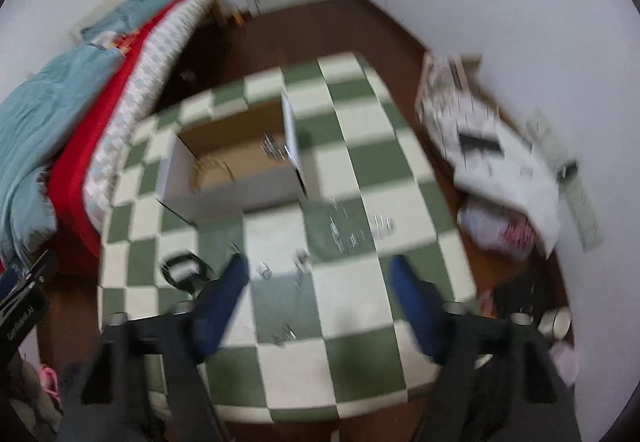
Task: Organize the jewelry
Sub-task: 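Grasp the black watch band with the left tool while the right tool grasps a small silver earring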
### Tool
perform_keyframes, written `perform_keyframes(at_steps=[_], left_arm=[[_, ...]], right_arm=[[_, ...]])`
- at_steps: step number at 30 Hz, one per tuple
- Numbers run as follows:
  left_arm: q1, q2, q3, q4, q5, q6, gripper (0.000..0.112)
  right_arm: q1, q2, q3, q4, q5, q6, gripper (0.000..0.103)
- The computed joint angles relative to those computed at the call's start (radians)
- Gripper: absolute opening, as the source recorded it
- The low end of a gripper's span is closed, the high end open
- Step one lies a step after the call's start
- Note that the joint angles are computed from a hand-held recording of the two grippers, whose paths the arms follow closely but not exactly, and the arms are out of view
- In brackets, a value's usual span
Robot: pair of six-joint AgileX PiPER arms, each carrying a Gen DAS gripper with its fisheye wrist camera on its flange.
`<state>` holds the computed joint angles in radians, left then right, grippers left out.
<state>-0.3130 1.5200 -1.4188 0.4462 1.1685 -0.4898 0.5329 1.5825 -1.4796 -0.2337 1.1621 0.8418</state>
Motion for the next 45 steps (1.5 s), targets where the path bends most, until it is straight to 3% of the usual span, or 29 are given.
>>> perform_keyframes(at_steps=[5,8,13,14,16,17,21,25,28,32,45], left_arm=[[0.049,0.131,-0.004,-0.122,-0.033,0.063,0.099],[0.063,0.229,-0.049,-0.193,-0.025,0.111,0.090],[0.062,0.337,-0.111,-0.236,-0.022,0.151,0.085],[0.060,0.347,-0.117,-0.237,-0.022,0.156,0.080],[0.061,0.363,-0.122,-0.253,-0.019,0.175,0.053],[0.063,0.366,-0.118,-0.267,-0.023,0.187,0.048],[0.049,0.333,-0.078,-0.241,-0.049,0.188,0.010],[0.020,0.302,-0.023,-0.134,-0.075,0.124,0.009],[0.007,0.272,0.027,-0.085,-0.089,0.076,0.008],[-0.005,0.242,0.076,-0.066,-0.105,0.034,0.008],[0.013,0.234,0.062,-0.071,-0.122,0.044,0.001]], right_arm=[[-0.073,0.005,0.193,0.110,-0.156,-0.038,0.061],[-0.083,0.054,0.218,0.144,-0.211,-0.047,0.061],[-0.081,0.153,0.198,0.164,-0.275,-0.050,0.061],[-0.079,0.173,0.191,0.168,-0.289,-0.054,0.061],[-0.073,0.206,0.170,0.159,-0.304,-0.050,0.061],[-0.072,0.224,0.156,0.159,-0.310,-0.053,0.061],[-0.059,0.288,0.102,0.132,-0.314,-0.051,0.061],[-0.020,0.339,0.039,0.045,-0.277,-0.016,0.059],[0.011,0.372,-0.005,-0.028,-0.238,0.009,0.043],[0.033,0.384,-0.020,-0.091,-0.222,0.024,0.013],[0.045,0.354,0.030,-0.123,-0.244,0.036,0.010]])
